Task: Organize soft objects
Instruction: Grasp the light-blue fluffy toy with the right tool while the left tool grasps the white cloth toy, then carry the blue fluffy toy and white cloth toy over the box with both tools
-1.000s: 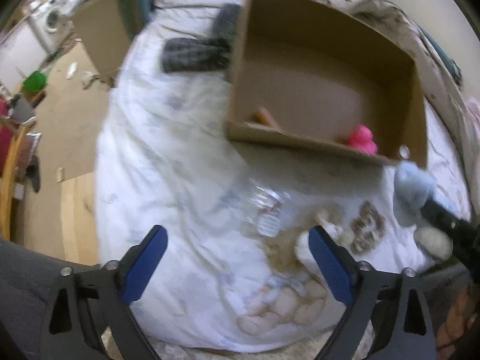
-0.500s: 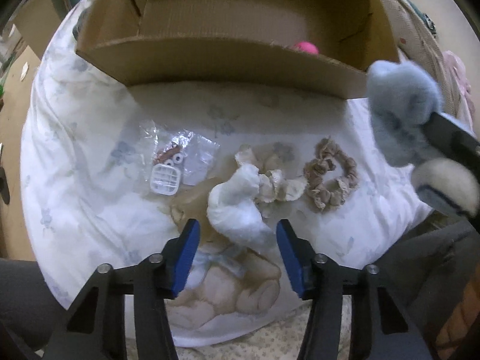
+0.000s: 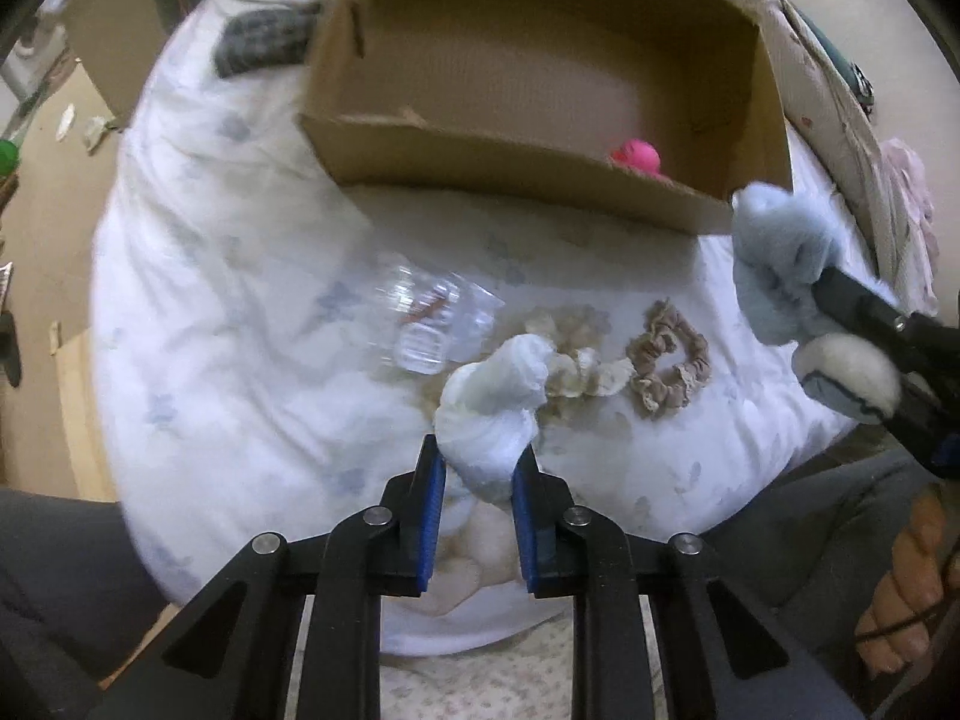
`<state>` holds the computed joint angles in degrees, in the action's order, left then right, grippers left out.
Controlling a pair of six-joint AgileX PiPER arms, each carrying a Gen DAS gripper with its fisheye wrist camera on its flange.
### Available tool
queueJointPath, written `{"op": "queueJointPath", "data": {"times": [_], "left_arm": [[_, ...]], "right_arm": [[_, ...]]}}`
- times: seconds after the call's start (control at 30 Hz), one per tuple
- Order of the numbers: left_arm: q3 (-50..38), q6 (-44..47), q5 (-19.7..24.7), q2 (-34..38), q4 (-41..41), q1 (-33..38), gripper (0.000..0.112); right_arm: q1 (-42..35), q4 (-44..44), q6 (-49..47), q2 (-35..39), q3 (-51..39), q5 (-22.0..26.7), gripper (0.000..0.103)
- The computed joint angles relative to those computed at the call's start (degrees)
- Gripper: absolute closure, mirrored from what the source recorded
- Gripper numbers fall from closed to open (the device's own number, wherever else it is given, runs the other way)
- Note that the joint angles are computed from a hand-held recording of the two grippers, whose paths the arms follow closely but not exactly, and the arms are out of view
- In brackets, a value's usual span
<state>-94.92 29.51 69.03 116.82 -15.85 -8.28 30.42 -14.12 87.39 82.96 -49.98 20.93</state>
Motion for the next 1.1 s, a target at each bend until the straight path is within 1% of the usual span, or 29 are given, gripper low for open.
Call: {"op": "queueJointPath", "data": {"times": [0.1,0.17,0.23,0.3,0.47,0.7,1.1], "left_arm": [[0.03,-0.41,-1.28,-1.24,1.81,1.12,0.093],[-0.3,-0.66,-1.34,-1.19,2.02,2.05,0.093],[0.33,-1.63,-3.06,-1.4,3.39,1.83,0.093],[1.64,-2.27,-4.92,-1.81,4.42,1.5,0.093],[0.47,-2.85,-4.53,-1.33,4.34,2.08,0.093],[1.4,-3.52,-6.03,-2.14,4.42,1.67,0.093],[2.15,-4.06,-7.74,-3.15,4.08,1.53,0.093]], "right_arm": [[0.25,0.12,-0.74,0.31,-0.5,0.36,0.067],[0.42,0.33,-1.21,0.5,-0.71,0.68,0.067],[0.39,2.01,-3.24,0.81,-0.88,0.56,0.067],[0.69,2.96,-4.88,1.74,-1.93,1.64,0.067],[1.48,0.88,-4.01,2.66,-3.46,3.48,0.067],[2.14,-0.62,-2.78,3.29,-4.34,5.16,0.067],[2.59,-1.19,-3.51,4.61,-5.95,5.6,0.067]]}}
